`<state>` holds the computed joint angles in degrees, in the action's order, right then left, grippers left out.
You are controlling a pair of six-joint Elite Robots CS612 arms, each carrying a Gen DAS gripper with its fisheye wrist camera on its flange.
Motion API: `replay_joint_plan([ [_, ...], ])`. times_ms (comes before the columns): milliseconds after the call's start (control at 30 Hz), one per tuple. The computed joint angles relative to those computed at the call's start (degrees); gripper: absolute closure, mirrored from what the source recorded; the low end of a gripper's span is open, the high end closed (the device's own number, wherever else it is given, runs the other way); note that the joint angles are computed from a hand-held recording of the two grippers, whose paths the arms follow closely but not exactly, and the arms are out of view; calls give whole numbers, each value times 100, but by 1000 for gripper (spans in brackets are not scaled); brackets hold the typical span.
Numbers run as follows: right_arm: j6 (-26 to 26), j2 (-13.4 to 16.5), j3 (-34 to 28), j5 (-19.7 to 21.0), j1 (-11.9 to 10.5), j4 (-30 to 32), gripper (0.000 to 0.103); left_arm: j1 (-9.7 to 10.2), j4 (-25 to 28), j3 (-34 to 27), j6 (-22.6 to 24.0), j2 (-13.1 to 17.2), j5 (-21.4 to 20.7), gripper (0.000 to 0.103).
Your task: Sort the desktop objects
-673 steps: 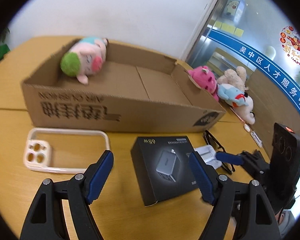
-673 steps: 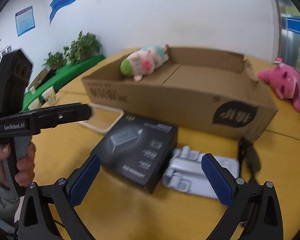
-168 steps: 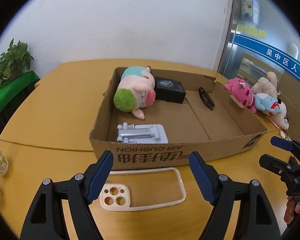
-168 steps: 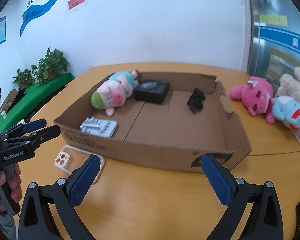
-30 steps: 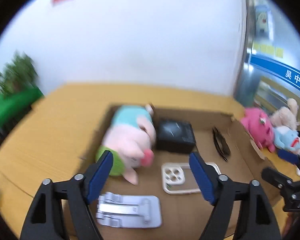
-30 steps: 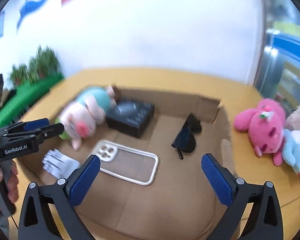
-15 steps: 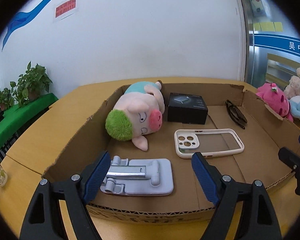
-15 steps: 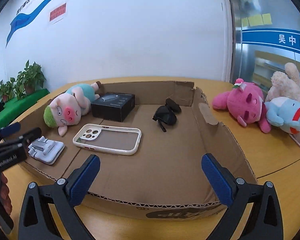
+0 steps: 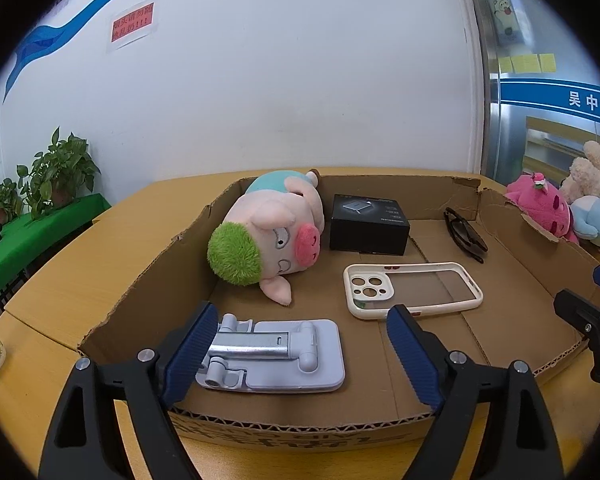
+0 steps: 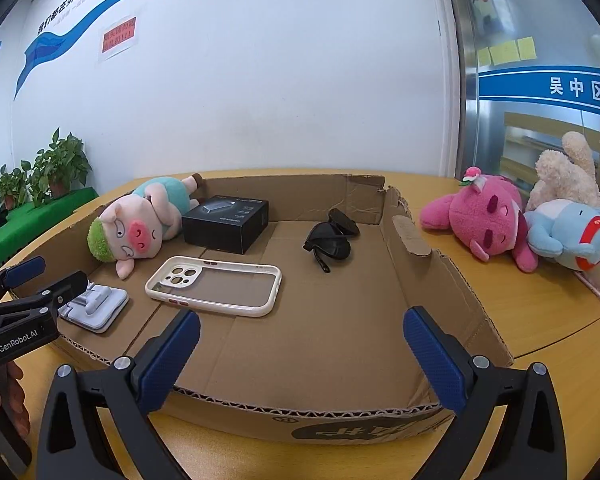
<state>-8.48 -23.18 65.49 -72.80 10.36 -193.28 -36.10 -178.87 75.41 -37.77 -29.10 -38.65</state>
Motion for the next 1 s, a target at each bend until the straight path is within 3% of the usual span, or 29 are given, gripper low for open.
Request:
replay_joint_plan([
  [1000, -6, -1, -5, 10, -4, 17, 0, 8, -36, -19, 44, 10, -55, 13],
])
